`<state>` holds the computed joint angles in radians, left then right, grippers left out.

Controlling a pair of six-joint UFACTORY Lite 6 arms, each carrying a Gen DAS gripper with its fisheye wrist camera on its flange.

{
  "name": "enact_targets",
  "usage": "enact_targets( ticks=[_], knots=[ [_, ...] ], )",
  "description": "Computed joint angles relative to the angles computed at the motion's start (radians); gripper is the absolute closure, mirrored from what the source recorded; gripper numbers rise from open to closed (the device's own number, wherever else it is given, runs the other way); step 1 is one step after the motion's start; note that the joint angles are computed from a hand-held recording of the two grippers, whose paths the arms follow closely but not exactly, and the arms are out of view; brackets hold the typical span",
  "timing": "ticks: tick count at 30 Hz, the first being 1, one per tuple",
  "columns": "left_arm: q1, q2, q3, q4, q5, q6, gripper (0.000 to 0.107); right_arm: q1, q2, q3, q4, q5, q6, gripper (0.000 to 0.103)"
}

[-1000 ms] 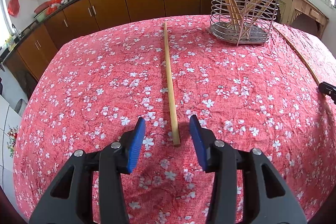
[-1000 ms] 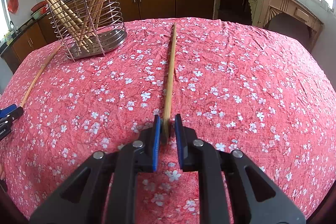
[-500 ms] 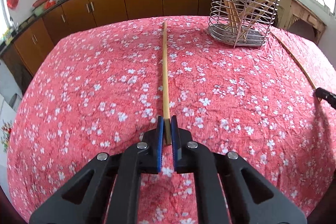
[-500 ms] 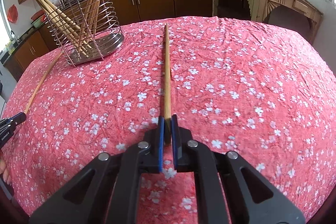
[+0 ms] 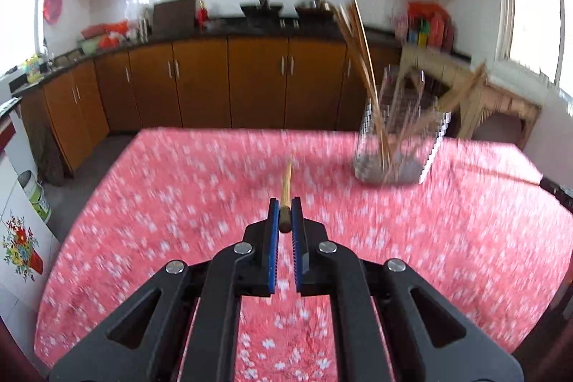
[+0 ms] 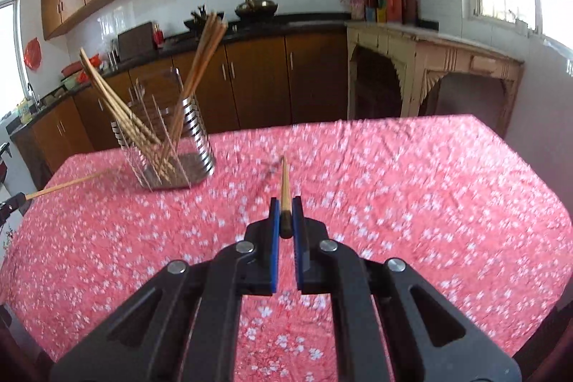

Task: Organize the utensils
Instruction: 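Lift the chopstick with the right gripper while the left gripper grasps and lifts another, then carry both held chopsticks over the wire holder and lower them in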

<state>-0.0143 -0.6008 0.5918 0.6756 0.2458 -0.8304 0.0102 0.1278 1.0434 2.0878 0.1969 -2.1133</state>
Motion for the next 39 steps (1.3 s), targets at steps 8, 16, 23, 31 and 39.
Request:
enact_targets(
  ticks=[8,16,23,31,39],
  knots=[
    [0.057,0.028,0.160,0.005,0.001,-0.011,0.100,-0.001,-0.013,0.121,-0.123,0.000,0.162,0.095],
    [0.050,0.075,0.252,0.082,0.008,-0.093,0.100,0.008,0.016,0.249,-0.339,0.007,0.411,0.095],
    [0.004,0.086,0.286,0.170,0.035,-0.184,0.100,0.017,0.013,0.307,-0.479,0.020,0.572,0.095],
    [-0.055,0.092,0.314,0.227,0.064,-0.230,0.100,0.017,-0.016,0.343,-0.612,0.047,0.709,0.095],
    [-0.120,0.119,0.377,0.265,0.088,-0.264,0.100,0.015,0.005,0.446,-0.828,0.140,0.956,0.095]
  ],
)
